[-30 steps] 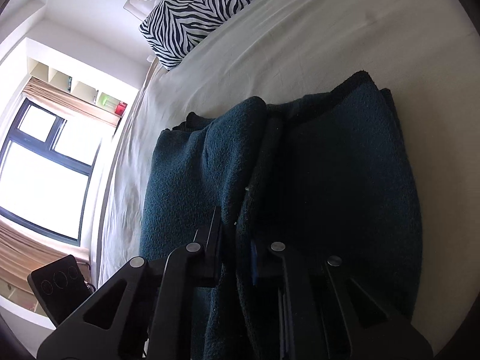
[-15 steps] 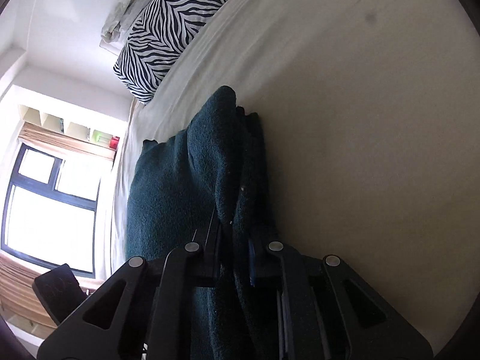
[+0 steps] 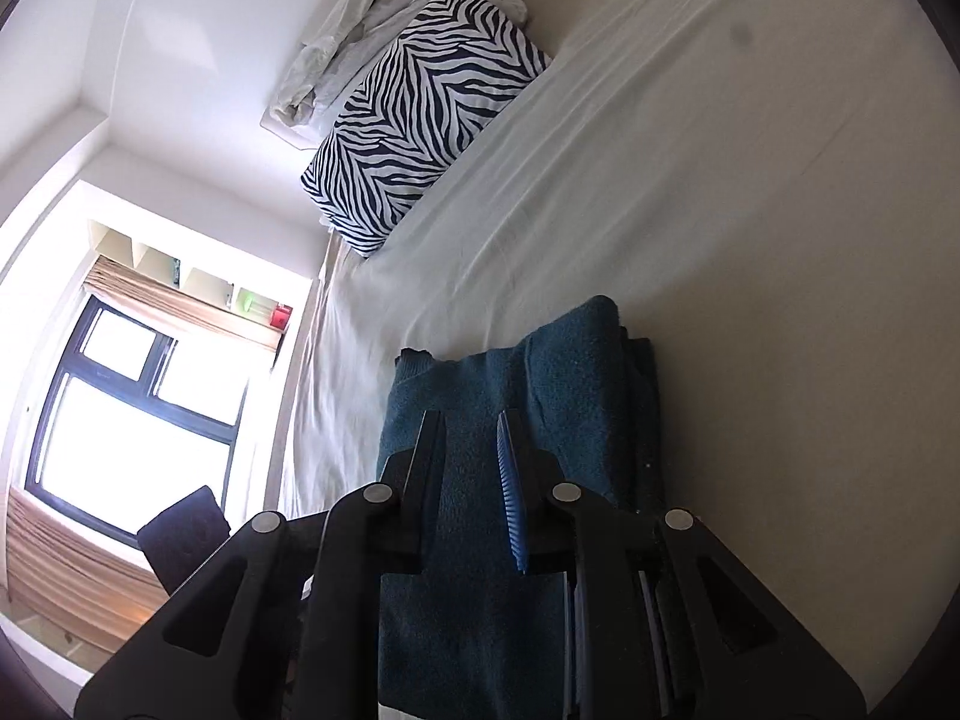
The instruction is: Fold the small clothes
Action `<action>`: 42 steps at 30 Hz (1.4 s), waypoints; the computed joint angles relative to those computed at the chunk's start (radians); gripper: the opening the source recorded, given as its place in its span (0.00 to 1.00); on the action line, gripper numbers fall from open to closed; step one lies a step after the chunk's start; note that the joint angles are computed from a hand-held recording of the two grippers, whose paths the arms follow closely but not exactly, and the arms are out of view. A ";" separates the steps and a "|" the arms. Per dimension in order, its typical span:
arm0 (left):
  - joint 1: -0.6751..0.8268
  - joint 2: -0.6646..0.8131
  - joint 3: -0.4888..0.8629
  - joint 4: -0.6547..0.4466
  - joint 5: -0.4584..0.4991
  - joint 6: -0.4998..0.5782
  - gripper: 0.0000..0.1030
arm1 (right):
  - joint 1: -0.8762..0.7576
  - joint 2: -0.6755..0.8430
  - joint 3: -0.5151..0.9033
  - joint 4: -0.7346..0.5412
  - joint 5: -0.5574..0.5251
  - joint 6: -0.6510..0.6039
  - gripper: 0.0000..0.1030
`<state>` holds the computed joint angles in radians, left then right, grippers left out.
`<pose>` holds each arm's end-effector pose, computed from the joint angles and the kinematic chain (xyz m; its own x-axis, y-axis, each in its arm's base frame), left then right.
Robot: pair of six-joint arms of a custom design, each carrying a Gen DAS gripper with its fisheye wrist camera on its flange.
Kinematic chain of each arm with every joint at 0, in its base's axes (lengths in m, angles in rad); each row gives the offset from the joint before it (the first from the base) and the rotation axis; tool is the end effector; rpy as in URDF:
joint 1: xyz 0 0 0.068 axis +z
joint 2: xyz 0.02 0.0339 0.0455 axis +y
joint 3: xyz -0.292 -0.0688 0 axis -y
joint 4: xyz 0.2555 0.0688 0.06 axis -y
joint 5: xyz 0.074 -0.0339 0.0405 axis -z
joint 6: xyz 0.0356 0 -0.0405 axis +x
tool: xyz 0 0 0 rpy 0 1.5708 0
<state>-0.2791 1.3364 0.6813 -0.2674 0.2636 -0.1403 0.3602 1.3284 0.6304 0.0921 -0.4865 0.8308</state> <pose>0.2443 -0.0797 0.2031 -0.8171 0.0937 -0.5688 0.3060 0.9068 -0.2901 0.2477 0.1111 0.2187 -0.8550 0.3755 -0.3576 -0.0590 0.6147 0.7866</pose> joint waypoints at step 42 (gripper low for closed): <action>-0.349 -0.339 -0.253 -0.063 -0.281 -0.214 0.41 | 0.297 -0.412 -0.417 -0.069 0.186 0.132 0.15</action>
